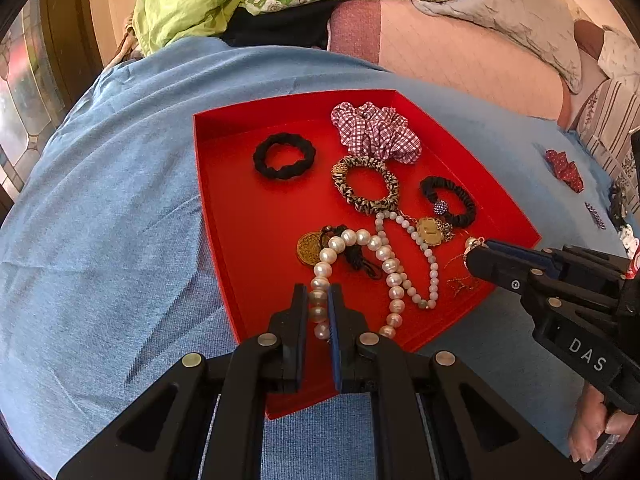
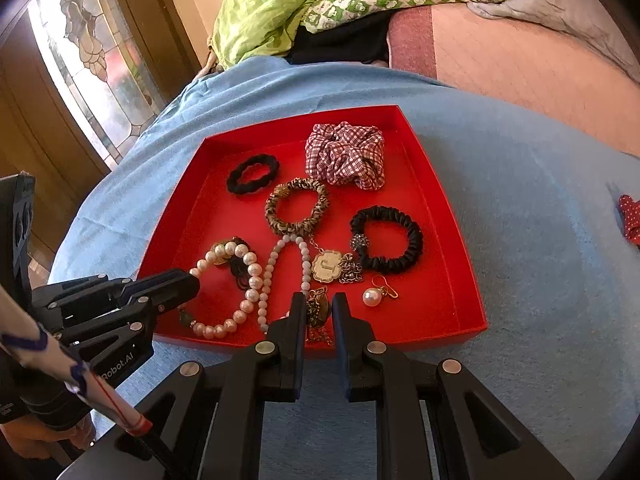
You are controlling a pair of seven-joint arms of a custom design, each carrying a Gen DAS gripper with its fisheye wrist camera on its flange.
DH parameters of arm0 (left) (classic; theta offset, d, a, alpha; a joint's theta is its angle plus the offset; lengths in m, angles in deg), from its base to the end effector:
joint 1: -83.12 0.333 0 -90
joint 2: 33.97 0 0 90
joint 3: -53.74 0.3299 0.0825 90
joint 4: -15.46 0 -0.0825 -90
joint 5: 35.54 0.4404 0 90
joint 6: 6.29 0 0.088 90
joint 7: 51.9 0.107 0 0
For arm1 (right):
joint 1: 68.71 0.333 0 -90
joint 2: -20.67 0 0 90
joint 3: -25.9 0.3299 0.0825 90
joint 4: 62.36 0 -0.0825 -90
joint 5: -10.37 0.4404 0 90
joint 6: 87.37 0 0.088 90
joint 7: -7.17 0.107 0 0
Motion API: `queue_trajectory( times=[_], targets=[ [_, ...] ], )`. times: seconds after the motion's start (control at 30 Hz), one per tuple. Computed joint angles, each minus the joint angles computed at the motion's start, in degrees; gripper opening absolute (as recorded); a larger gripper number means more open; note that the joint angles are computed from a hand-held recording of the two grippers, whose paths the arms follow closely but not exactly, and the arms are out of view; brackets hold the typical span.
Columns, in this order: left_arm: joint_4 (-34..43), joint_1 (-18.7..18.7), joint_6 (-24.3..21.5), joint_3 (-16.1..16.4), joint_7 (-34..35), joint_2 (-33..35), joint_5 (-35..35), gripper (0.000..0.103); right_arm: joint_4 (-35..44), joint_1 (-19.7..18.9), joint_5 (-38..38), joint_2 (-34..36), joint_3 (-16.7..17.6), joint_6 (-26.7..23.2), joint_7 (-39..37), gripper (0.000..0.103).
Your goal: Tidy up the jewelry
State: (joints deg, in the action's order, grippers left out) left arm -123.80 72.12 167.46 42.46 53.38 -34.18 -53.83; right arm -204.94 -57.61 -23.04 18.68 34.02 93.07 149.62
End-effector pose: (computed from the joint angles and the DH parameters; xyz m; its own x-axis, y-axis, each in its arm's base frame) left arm 0.5296 -0.1913 0.3442 -0.3581 -0.9320 0.0563 -0.7769 0.2640 -0.5716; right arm 0.4930 0.2237 0.3422 0.0770 -0.9753 -0.2071 -0.7934 0.0658 -0.6051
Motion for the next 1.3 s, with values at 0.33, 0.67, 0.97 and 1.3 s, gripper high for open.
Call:
queue_trajectory(
  times=[0.33, 0.67, 0.97, 1.3],
  targets=[
    [-0.1, 0.3, 0.3, -0.1, -2.8, 0.2, 3.8, 0.009, 0.1, 0.1, -0.7, -0.1, -0.1, -0.3, 0.5, 0.015],
    [-0.3, 0.3, 0.7, 0.0, -3.7, 0.1, 5.3, 0.009, 0.2, 0.1, -1.3, 0.0, -0.1, -0.5, 1.0, 0.015],
    [-0.4, 0.3, 0.7, 0.0, -4.4, 0.0, 6.2, 0.009, 0.1, 0.3, -0.6, -0.1, -0.3, -0.4, 0.4, 0.015],
    [-1.0, 0.4, 3.0, 0.2, -9.6, -0.6, 10.6, 0.039, -1.2, -0.8, 2.0, -1.9, 1.0, -0.3, -1.0, 0.027]
  ],
)
